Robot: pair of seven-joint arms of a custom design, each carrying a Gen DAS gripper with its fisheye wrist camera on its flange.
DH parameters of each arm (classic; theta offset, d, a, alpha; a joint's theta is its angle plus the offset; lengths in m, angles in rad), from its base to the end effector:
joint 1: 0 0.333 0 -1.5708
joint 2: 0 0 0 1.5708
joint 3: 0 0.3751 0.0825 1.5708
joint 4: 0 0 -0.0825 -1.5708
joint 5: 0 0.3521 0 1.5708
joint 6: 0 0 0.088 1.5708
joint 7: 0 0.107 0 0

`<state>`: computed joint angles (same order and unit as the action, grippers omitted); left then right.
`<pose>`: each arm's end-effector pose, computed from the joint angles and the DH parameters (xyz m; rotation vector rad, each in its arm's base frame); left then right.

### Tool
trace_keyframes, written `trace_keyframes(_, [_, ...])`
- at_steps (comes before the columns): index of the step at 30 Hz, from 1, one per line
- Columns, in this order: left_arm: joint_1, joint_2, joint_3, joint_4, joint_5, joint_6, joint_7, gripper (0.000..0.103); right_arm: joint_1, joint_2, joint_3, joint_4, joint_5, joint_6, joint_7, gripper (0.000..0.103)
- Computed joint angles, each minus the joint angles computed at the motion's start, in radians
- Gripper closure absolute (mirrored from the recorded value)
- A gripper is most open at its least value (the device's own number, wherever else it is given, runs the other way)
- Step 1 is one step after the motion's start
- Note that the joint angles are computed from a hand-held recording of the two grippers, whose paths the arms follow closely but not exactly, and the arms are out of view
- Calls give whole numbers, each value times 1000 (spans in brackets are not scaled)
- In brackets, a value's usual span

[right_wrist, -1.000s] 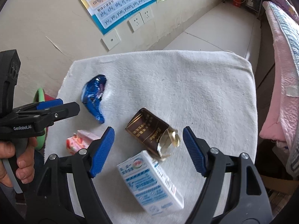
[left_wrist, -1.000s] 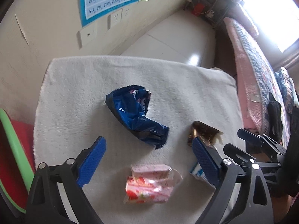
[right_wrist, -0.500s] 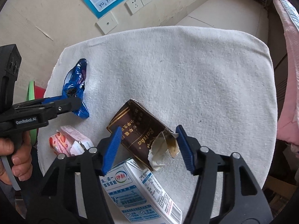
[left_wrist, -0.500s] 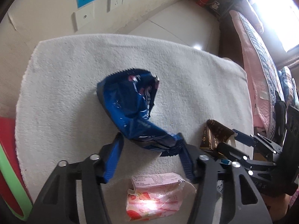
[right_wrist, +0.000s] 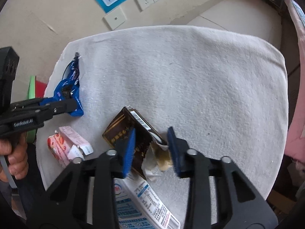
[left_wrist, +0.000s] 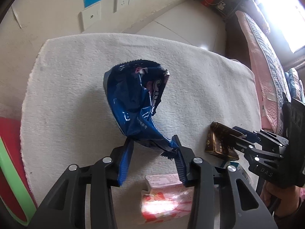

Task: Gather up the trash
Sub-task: 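Grasp the blue wrapper with the left tool while the right tool grasps the brown box, then carry the blue wrapper over the bucket with the left tool while the right tool carries the brown box there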

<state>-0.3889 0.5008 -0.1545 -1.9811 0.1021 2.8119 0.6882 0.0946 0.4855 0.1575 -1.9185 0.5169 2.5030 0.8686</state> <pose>0.5609 -0.3310 0.3256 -2.4706 1.8614 -0.5287 0.6265 0.1465 0.3258 -2.3845 1.3703 0.1884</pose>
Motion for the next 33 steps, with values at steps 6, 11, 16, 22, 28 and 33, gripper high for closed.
trace_keyframes(6, [-25, -20, 29, -9, 41, 0, -22, 71, -20, -48, 13, -37, 43, -4, -66, 88])
trace_keyframes(11, [-33, -53, 37, -32, 69, 14, -41, 78, -20, -96, 7, -82, 90, 52, -98, 89])
trace_keyframes(16, [-44, -107, 48, -80, 104, 33, -81, 80, -21, -156, 3, -118, 142, 88, -133, 89])
trace_keyframes(22, [-58, -185, 63, -147, 172, 54, -156, 80, 1, -233, -9, -176, 205, 118, -162, 88])
trace_keyframes(28, [-69, -273, 72, -225, 286, 63, -286, 80, 33, -319, -22, -248, 283, 126, -210, 88])
trace_keyframes(33, [-49, -354, 53, -291, 394, 53, -399, 80, 79, -383, -37, -291, 332, 132, -238, 88])
